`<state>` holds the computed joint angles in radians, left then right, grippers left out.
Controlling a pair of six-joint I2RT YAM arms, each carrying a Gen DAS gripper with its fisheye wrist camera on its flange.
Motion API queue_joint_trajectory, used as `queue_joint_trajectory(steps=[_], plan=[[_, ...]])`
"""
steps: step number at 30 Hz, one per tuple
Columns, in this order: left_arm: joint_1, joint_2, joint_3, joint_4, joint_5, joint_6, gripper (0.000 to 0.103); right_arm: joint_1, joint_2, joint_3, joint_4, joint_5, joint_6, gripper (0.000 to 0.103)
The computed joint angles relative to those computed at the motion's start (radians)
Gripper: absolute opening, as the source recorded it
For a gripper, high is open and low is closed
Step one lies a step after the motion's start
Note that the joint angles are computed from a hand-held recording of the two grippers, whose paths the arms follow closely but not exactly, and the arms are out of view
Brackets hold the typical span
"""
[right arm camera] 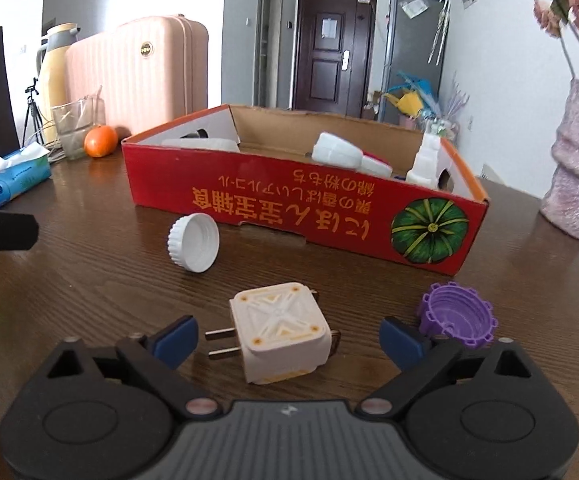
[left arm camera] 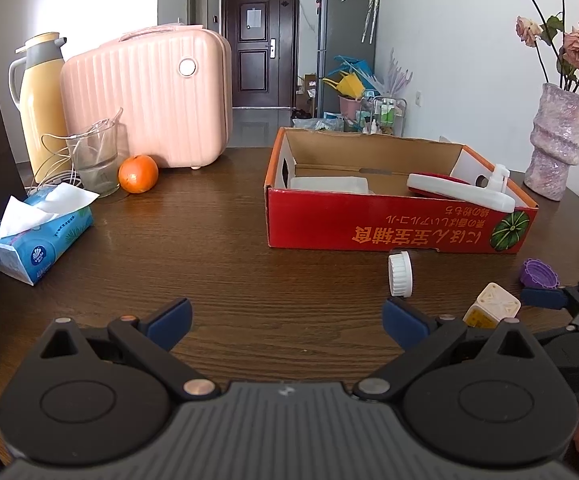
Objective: Organize rigid objects
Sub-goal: 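Grasp the beige plug adapter on the table with the right tool, then grasp the white bottle cap on the table with the left tool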
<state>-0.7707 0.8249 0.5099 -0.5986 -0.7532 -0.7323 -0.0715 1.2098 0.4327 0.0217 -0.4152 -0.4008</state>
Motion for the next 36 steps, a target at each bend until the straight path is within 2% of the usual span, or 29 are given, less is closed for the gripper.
queue_joint_trajectory(steps=[3,4,5,6,20,31,36], plan=[[0.002,-0.001,-0.001,0.001,0.003,0.000,0.103,-0.002,0.037,0.020,-0.008,-0.023,-0.012,0.087],[0.003,0.000,0.000,0.001,0.004,0.000,0.103,-0.007,0.042,0.025,-0.012,-0.041,-0.017,0.081],[0.005,-0.001,-0.001,0.001,0.005,0.002,0.103,-0.014,0.043,0.028,-0.020,-0.060,-0.022,0.071],[0.005,-0.002,-0.001,0.002,0.006,0.003,0.103,-0.020,0.040,0.028,-0.025,-0.077,-0.028,0.068],[0.011,-0.011,-0.006,0.007,0.008,0.005,0.103,-0.028,-0.097,-0.071,0.054,-0.062,0.039,0.068],[0.009,-0.012,-0.007,0.013,0.010,0.010,0.103,-0.171,-0.297,-0.135,0.030,-0.131,0.116,0.068],[-0.022,0.014,0.009,0.010,-0.014,0.004,0.103,-0.240,-0.327,-0.137,0.027,-0.150,0.142,0.068]])
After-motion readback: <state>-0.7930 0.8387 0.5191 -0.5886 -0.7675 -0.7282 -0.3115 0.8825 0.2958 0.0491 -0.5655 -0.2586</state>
